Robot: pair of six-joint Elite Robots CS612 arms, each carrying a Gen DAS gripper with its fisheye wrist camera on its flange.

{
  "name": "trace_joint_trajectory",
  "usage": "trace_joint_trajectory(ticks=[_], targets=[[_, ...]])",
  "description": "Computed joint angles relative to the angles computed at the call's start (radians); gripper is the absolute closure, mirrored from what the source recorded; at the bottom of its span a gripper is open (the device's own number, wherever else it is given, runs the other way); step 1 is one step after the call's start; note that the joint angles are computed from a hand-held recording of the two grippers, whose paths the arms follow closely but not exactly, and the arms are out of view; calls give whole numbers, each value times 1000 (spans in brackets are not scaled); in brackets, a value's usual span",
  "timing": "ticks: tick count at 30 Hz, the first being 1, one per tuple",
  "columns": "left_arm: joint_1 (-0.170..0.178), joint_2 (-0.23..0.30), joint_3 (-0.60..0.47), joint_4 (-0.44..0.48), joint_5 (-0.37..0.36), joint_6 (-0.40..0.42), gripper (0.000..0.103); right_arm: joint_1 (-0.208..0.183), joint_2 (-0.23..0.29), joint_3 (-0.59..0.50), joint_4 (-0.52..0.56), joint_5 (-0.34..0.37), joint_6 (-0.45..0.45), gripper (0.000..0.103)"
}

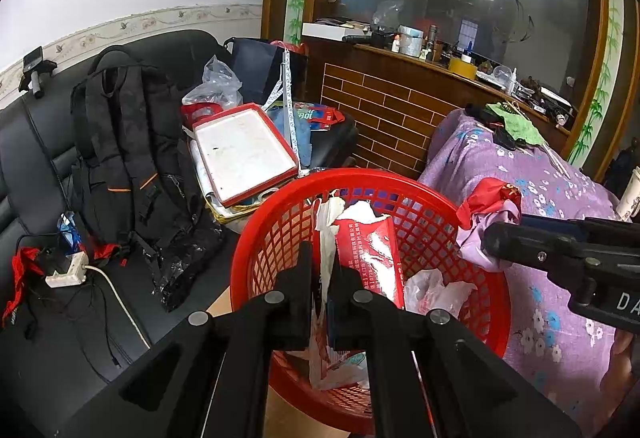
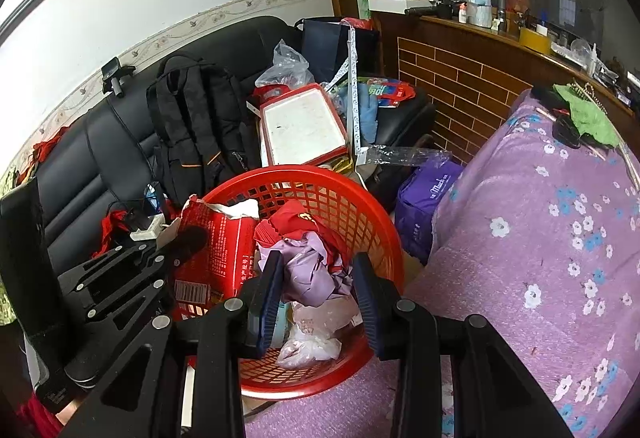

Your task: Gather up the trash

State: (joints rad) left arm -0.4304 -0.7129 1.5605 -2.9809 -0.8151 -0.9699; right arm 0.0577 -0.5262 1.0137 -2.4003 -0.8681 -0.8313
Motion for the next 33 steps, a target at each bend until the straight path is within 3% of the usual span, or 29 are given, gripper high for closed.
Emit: trace_joint_trajectory(ticks=[2,4,6,7,8,9,13,14,16,17,18,20,22,24,25,28,29,33], targets=[[-1,0,2,-3,5,1,96,2,2,-2,-9,-5,11,62],[0,2,0,-7,10,4,84,3,6,-11,3,-6,10,54],[-2,6,1,-16,20,8,67,3,9,-15,-3,-7,28,43],[-3,9,-3,-19,26,11,61,2,10,-17,5,3,27,41],[-6,9,0,-21,39,7,47,0,10,-18,10,12,27,41],[-8,9,-2,-17,51,2,39,-1,8,-16,4,17,30,41],[-18,6,-2,-22,88,13,39,-10,2,-10,-4,45,47,39],[-22,3,3,-25,101,4,37,-13,0,-5,-20,49,60,39],[-33,-5,8,-15,137,-13,24,-24,-10,17,-75,65,83,37],[-45,-15,13,30,187,-45,12,-29,-16,35,-128,61,100,32],[-56,-23,14,89,236,-82,8,-36,-25,65,-222,38,124,30],[-86,-40,15,252,364,-196,6,-48,-38,118,-397,1,164,13],[-108,-56,14,411,438,-314,0,-65,-51,180,-589,-42,193,10],[-130,-69,7,529,469,-388,0,-82,-66,230,-702,-64,186,5],[-136,-71,6,539,471,-386,0,-93,-75,258,-739,-58,175,2],[-161,-62,14,380,449,-274,0,-123,-94,322,-814,-58,184,2],[-167,-59,10,370,442,-274,0,-134,-100,342,-835,-56,187,1],[-187,-41,-46,532,486,-364,0,-166,-110,390,-895,-80,207,0]])
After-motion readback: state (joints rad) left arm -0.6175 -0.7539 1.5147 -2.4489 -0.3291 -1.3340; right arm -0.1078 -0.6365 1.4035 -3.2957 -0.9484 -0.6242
